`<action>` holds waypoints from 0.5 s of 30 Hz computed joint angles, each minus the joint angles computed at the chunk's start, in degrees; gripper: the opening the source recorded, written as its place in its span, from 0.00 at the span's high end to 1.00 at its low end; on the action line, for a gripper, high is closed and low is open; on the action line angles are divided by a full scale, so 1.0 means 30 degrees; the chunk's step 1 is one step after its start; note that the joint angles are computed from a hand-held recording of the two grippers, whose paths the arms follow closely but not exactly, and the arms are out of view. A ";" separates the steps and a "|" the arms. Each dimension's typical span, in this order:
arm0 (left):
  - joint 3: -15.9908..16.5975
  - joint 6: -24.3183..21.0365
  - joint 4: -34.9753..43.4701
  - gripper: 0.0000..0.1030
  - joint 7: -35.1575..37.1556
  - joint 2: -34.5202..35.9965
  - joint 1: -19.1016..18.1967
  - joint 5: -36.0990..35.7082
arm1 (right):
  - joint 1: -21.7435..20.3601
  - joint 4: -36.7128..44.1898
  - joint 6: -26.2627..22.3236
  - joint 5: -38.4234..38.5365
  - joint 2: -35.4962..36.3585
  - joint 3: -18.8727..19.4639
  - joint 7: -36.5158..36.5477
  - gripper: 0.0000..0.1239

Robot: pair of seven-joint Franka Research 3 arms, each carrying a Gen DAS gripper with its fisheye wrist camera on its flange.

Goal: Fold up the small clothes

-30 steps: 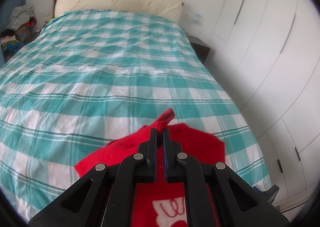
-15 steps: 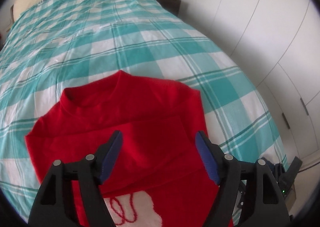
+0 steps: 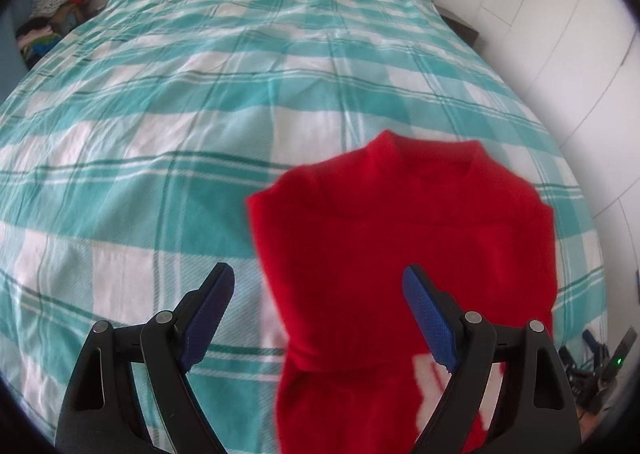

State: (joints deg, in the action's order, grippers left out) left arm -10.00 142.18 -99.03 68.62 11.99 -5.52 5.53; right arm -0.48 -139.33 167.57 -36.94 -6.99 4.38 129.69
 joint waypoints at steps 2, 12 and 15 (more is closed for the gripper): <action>-0.0257 0.1076 -0.2249 0.15 0.1796 -0.1161 0.0553 -0.1294 | 0.0003 -0.0002 0.0005 0.0004 -0.0003 -0.0006 -0.0003 0.17; 0.0360 0.4670 -0.6733 0.15 0.0486 -0.2628 -0.0568 0.4952 | -0.0070 -0.0010 -0.0012 -0.0296 -0.0025 0.0035 0.0236 0.17; 0.0969 0.4430 -0.6208 0.24 -0.4217 -0.2037 -0.1039 0.9621 | -0.0106 -0.0050 -0.0050 -0.0538 -0.0088 0.0079 0.0463 0.17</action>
